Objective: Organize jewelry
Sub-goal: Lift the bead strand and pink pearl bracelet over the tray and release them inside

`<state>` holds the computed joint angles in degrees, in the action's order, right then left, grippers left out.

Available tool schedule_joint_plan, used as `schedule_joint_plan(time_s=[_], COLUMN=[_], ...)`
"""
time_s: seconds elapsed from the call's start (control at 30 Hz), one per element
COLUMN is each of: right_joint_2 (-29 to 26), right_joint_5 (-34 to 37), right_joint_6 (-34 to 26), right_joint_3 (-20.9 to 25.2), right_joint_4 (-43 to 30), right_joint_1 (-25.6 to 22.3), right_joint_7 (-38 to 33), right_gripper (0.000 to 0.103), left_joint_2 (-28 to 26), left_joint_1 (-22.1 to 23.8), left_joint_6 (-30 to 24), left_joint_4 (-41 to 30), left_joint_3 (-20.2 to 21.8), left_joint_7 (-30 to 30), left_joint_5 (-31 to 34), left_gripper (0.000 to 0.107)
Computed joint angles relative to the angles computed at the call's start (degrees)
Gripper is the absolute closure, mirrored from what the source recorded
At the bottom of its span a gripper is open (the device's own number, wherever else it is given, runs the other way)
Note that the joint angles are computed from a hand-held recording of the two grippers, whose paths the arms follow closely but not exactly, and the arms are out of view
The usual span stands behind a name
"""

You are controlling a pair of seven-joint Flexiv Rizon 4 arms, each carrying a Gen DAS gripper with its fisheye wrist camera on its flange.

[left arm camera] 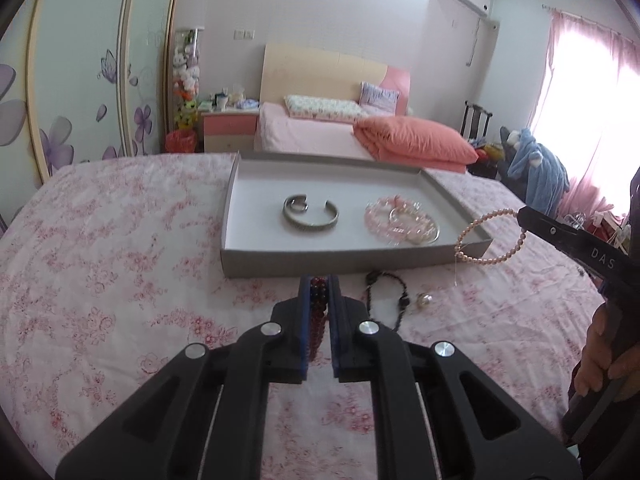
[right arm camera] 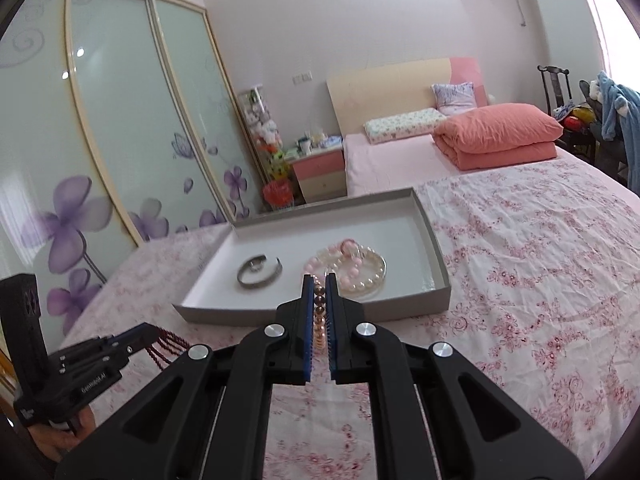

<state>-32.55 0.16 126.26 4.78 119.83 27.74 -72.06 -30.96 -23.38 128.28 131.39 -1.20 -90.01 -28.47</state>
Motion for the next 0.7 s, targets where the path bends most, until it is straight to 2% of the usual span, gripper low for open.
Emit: schedule_joint_plan(time_s=[0.23,0.5,0.6,0.7], right_joint_2=[1.06,1.68,1.55,1.56], right_joint_5=[6.77,20.09,24.26,25.76], right_joint_6=[4.61,7.05,7.19,7.18], right_joint_3=[-1.79,-6.79,-7.96,-7.21], right_joint_4=[1.01,-0.64,-1.91,-2.86], right_joint_1=[4.18,13.25,15.66,15.66], right_joint_7=[-3.22,-15.26,-20.21,-22.64], right_gripper=[0.096,0.096,0.096,0.096], left_joint_2=[0.25,0.33,0.20,0.07], left_joint_1=[-4.71,-6.92,-7.04,-6.93], left_joint_6=[6.87,12.46,12.98,13.28], left_joint_4=[0.52,-0.28,-1.13,-1.79], left_joint_3=[0.95,-1.08,-1.90,-2.55], left_joint_7=[2.99,8.63,10.53,11.75], left_joint_5=[-6.31,-12.92,-14.75,-15.83], left_gripper=[0.098,0.098,0.098,0.098])
